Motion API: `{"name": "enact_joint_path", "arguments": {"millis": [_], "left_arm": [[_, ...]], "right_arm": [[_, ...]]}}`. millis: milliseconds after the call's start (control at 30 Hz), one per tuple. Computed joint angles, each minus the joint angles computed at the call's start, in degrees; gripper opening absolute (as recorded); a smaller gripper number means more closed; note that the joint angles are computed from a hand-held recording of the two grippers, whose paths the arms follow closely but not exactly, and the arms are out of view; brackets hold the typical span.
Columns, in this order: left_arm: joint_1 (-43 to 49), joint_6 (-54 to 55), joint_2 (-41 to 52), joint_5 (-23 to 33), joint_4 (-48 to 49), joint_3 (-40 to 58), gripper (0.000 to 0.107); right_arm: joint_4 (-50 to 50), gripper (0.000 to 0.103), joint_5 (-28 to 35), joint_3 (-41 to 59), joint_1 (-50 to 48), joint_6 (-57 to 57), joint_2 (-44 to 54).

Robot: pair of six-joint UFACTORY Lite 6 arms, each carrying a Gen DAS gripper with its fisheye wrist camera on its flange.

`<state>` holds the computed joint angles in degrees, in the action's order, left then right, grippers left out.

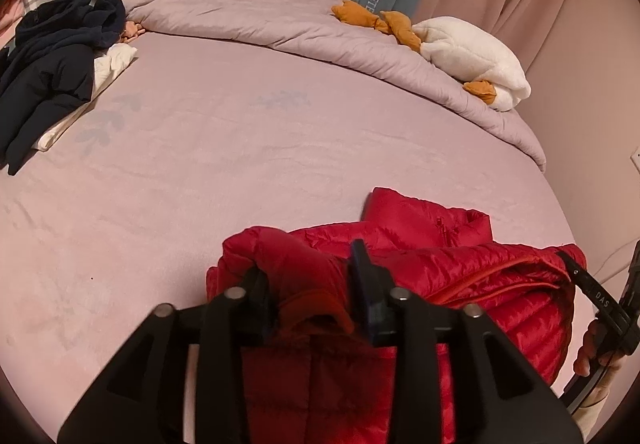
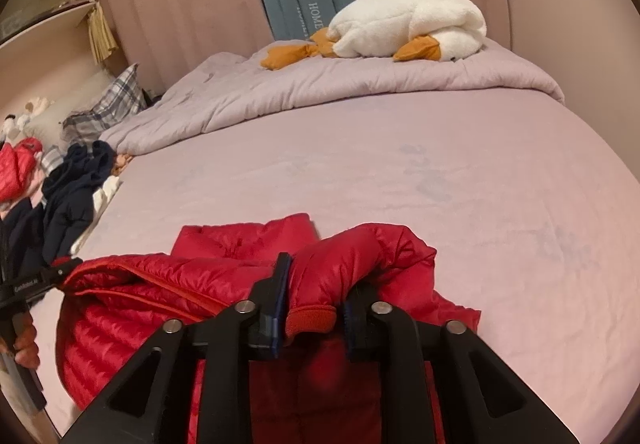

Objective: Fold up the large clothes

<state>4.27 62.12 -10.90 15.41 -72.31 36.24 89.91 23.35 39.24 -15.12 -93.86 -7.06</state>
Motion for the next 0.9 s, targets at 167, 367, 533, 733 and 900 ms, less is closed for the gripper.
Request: {"name": "enact_joint_path", "arguments": {"millis": [167, 367, 533, 733, 900], "left_arm": [[6.0, 8.7, -4.1, 9.4, -6.4, -2.0, 0.071], [7.8, 3.8, -14.9, 5.3, -1.3, -5.2, 0.089], [12.8, 1.1, -14.5, 10.4, 3.0, -4.0, 0.089], [11.8, 2.8, -10.8, 9.5, 2.9, -4.2, 0.084], [9.0, 6.5, -3.0, 8.0, 1.3, -3.9, 0.068]], "right_arm": [[10.5, 0.06, -1.3, -4.6, -2.3, -9.4, -6.7], [3.0, 0.066, 3.8, -4.7, -10.1, -1.5, -11.6], [0.1, 0.066, 4.8, -4.2, -12.3, 0.2, -12.4], [-6.1, 0.067, 5.1, -1.2, -10.1, 4.1, -6.2], [-10.6, 0.067, 4.9, 1.2, -8.2, 7.1, 1.3]]}}
